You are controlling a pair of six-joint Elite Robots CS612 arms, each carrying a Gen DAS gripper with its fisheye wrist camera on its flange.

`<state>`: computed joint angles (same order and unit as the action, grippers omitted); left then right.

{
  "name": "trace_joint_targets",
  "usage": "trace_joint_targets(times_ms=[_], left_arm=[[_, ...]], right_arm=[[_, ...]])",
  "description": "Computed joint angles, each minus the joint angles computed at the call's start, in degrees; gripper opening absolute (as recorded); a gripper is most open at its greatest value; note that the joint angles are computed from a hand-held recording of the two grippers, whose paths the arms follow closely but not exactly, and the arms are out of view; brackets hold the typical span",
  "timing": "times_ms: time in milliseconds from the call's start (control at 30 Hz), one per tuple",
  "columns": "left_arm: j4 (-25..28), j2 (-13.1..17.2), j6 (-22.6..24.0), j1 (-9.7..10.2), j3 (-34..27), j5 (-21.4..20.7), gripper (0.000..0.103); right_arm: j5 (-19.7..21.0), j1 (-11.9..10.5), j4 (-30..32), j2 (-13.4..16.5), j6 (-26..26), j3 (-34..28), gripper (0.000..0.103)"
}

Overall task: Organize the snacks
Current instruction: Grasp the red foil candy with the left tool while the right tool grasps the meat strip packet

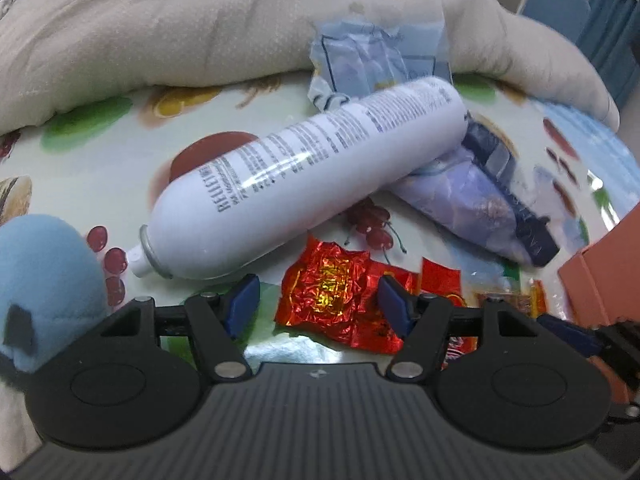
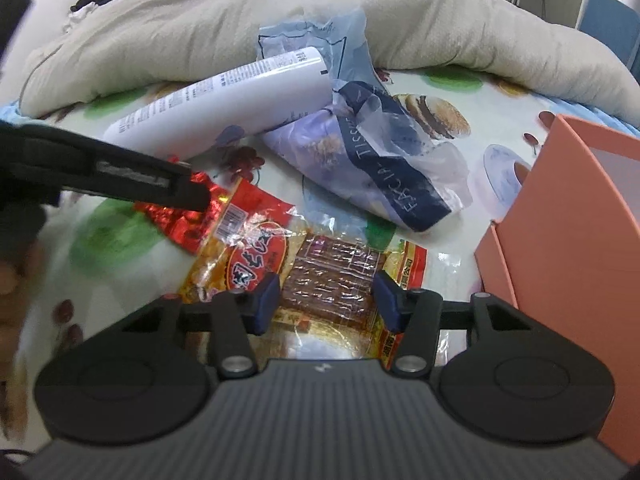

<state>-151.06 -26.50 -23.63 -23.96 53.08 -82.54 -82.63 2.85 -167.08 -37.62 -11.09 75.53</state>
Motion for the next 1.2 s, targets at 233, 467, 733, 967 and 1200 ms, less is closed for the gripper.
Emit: trace_joint_targets(times_ms=[233, 467, 733, 967, 1200], left_arm=[[1.88, -1.4, -1.65, -0.8, 1.51, 3.0, 0.043], [-1.39, -5.12, -8.89, -1.88, 7.94, 6.41, 0.042], [-4.91, -8.42, -16.35, -2.86, 14.15, 7.51, 0.042], [-5.02, -10.55, -18.53, -3.48, 17.86, 7.78, 0.042], [-5.89, -12.45, -21.3, -4.08, 20.8, 10.05, 0.042]], right_arm=[[0.05, -0.35, 3.31, -1.53, -1.34, 1.08, 0.005], [-3.14, -0.22, 1.45, -1.01, 0.89, -0.31, 0.04], [-4.25, 0.02, 4.86, 0.64, 2.07, -2.14, 0.087], [-0.69, -0.66, 1.54, 1.18, 2.73, -1.39, 0.072], [1.71, -0.39, 2.66, -0.08, -1.71, -0.27, 0.052]])
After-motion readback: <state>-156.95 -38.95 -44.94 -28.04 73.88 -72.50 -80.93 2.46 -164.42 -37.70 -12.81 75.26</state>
